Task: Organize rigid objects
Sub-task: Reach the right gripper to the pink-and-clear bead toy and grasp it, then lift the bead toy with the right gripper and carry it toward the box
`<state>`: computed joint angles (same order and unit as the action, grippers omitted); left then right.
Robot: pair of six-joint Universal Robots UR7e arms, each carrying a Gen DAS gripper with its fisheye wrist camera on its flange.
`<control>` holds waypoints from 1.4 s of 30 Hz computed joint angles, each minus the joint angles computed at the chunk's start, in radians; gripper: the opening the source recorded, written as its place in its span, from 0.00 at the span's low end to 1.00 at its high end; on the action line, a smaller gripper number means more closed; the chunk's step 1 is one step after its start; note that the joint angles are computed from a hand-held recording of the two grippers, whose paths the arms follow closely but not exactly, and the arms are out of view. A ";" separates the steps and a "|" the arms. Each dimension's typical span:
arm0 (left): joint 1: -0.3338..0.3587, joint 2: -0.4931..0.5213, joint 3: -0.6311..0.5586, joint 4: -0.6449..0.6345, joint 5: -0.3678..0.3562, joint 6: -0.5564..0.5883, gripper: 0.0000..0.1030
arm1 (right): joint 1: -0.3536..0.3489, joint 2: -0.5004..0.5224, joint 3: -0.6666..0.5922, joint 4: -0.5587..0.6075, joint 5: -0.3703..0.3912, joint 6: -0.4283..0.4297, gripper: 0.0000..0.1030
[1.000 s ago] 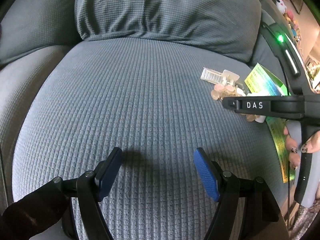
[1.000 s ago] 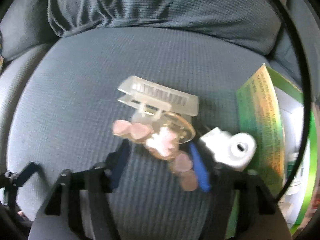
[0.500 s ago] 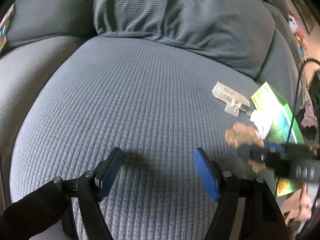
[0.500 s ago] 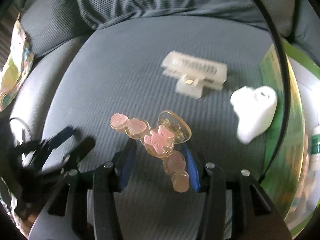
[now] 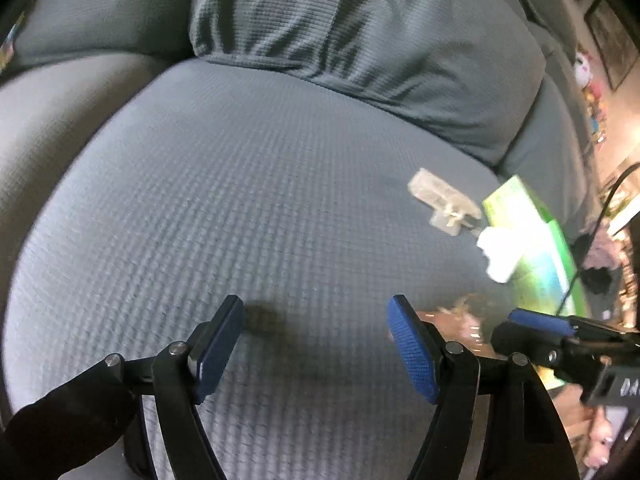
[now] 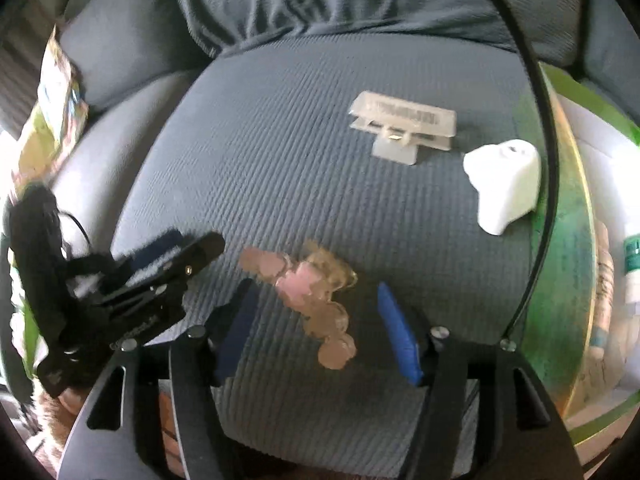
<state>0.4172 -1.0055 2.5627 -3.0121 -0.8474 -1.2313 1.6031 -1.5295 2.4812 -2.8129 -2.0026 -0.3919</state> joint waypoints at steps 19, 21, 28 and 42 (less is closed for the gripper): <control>-0.004 0.161 -0.066 -0.255 -0.217 0.257 0.72 | -0.088 -0.025 0.017 0.007 0.112 0.002 0.51; -0.005 0.164 -0.071 -0.250 -0.214 0.265 0.72 | -0.096 -0.012 0.013 0.026 0.125 0.000 0.50; 0.012 0.196 -0.090 -0.281 -0.226 0.295 0.59 | -0.127 0.034 0.005 0.050 0.135 -0.014 0.48; -0.026 0.190 -0.142 -0.216 -0.172 0.334 0.38 | -0.142 -0.038 0.048 -0.016 0.186 -0.098 0.37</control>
